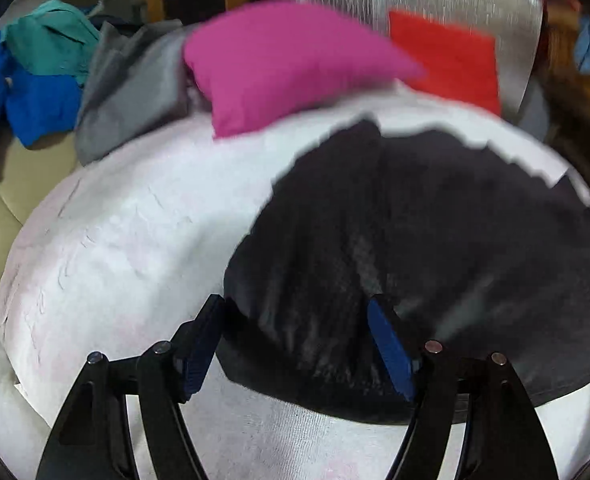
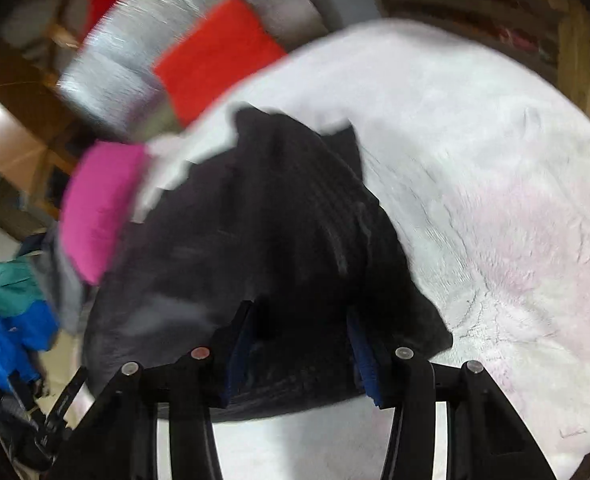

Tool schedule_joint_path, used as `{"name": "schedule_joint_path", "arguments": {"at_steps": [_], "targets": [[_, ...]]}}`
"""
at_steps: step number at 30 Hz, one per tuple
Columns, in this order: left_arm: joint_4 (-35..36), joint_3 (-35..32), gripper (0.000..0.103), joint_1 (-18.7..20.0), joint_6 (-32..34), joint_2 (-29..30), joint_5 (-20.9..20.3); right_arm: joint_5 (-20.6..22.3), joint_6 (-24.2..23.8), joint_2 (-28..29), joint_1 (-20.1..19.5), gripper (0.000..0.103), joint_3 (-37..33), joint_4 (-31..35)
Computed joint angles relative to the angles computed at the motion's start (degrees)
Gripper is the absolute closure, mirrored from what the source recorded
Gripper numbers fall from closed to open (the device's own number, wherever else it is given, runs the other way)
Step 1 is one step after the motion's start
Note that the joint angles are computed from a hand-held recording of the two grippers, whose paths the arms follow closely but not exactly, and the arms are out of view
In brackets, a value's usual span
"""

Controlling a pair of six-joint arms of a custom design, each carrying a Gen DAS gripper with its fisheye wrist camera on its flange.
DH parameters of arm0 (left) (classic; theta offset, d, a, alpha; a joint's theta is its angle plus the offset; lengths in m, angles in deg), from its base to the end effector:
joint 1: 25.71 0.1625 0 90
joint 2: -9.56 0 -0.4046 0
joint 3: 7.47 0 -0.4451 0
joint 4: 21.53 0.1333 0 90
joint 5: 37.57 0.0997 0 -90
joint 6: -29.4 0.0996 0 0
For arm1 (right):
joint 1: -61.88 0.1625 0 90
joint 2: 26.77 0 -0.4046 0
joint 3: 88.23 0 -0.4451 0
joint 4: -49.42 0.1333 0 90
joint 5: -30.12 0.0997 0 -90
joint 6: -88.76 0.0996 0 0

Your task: Fold large clothes

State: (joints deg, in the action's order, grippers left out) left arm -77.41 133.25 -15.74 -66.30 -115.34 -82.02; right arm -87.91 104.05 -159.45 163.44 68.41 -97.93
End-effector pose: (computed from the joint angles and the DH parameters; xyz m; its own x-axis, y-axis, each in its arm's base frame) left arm -0.1690 -0.2372 0.2518 -0.6721 -0.1888 -0.7160 0.3519 0.7694 -0.5332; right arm 0.1377 -0.2414 0.2607 -0.9283 0.2895 0.2334 0.0803 0.7689 -0.6343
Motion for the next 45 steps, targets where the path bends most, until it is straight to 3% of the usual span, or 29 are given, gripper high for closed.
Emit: {"name": "schedule_joint_path", "arguments": {"at_steps": [4,8,13,22,27,31,34,37,40,45], "targets": [[1.18,0.2,0.028,-0.73,0.38,-0.48,0.65,-8.28,1.07,6.09,7.04,0.051,-1.39,-6.29],[1.16,0.56,0.027,-0.71,0.65,-1.26,0.97,-7.08,-1.59,12.35,10.43,0.051,-2.43,-14.95],[2.21,0.69,0.027,-1.63,0.33,-0.19,1.12,-10.91,-5.57,29.06,15.15,0.051,-7.18,-26.97],[2.76,1.1,0.026,-1.69,1.31,0.21,2.35,-9.32,-7.27,42.77,11.05,0.05,-13.26,-28.3],[3.0,1.0,0.026,-1.73,1.19,0.71,2.3,-9.5,-7.54,42.32,11.19,0.05,-13.51,-25.88],[3.3,0.87,0.025,-1.78,0.84,0.95,2.18,-8.37,-6.4,38.18,12.34,0.05,-11.8,-26.28],[3.36,0.84,0.025,-1.8,0.52,0.95,2.04,-10.83,-5.63,34.12,13.54,0.05,-10.28,-25.61],[3.5,0.8,0.025,-1.77,0.32,1.11,2.02,-12.94,-2.51,29.74,12.32,0.046,-9.16,-19.59],[4.11,0.74,0.022,-1.8,-0.27,1.85,2.02,-8.02,-3.32,26.53,7.46,0.043,-8.6,-13.42],[3.97,-0.29,0.022,-1.52,0.83,1.84,1.34,-7.04,-4.46,19.18,8.77,0.043,-6.81,-11.27]]}}
